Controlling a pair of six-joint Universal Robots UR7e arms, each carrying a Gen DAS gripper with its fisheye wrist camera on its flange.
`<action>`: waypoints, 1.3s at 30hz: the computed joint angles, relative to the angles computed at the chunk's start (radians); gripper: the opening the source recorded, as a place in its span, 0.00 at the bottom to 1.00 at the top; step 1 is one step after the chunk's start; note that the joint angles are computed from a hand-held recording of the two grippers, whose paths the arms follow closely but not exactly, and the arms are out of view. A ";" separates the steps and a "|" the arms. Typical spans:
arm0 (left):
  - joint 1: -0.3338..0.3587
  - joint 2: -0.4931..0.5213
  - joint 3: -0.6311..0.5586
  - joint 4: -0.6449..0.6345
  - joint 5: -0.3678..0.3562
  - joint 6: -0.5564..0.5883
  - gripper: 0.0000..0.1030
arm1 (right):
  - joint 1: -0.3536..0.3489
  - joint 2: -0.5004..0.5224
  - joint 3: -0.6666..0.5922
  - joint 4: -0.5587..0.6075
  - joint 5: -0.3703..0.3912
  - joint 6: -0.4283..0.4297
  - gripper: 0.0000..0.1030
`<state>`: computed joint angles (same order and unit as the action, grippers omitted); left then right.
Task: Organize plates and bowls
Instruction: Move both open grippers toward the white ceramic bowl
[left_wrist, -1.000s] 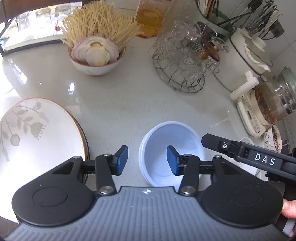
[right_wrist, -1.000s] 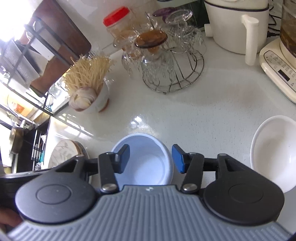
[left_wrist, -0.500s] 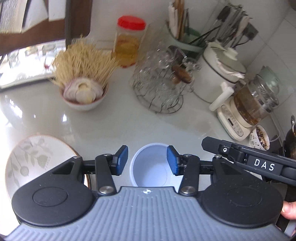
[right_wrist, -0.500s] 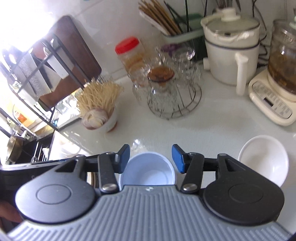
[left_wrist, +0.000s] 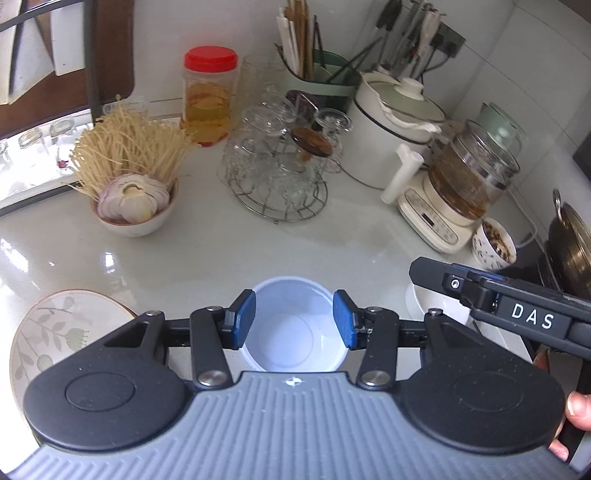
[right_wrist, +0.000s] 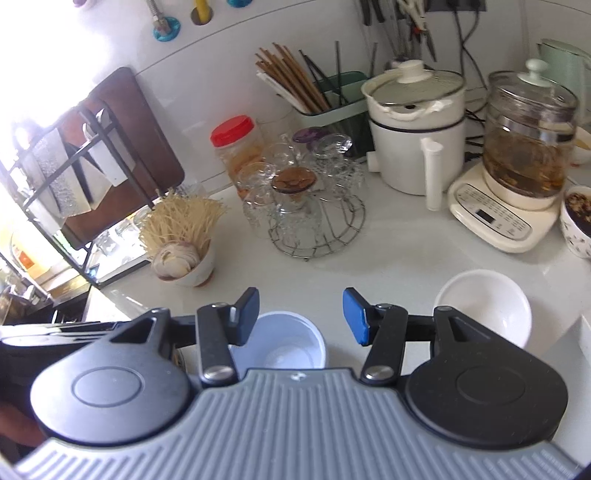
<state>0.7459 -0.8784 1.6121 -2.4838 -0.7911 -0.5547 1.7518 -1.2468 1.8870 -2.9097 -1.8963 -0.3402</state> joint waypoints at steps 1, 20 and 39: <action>0.000 0.002 -0.001 0.002 -0.005 0.004 0.51 | -0.001 -0.004 0.005 -0.005 -0.006 0.006 0.52; 0.011 0.107 -0.118 0.005 -0.122 0.161 0.51 | -0.032 -0.066 0.083 -0.138 -0.114 0.078 0.52; 0.021 0.233 -0.269 0.088 -0.261 0.307 0.51 | -0.071 -0.115 0.140 -0.262 -0.229 0.142 0.52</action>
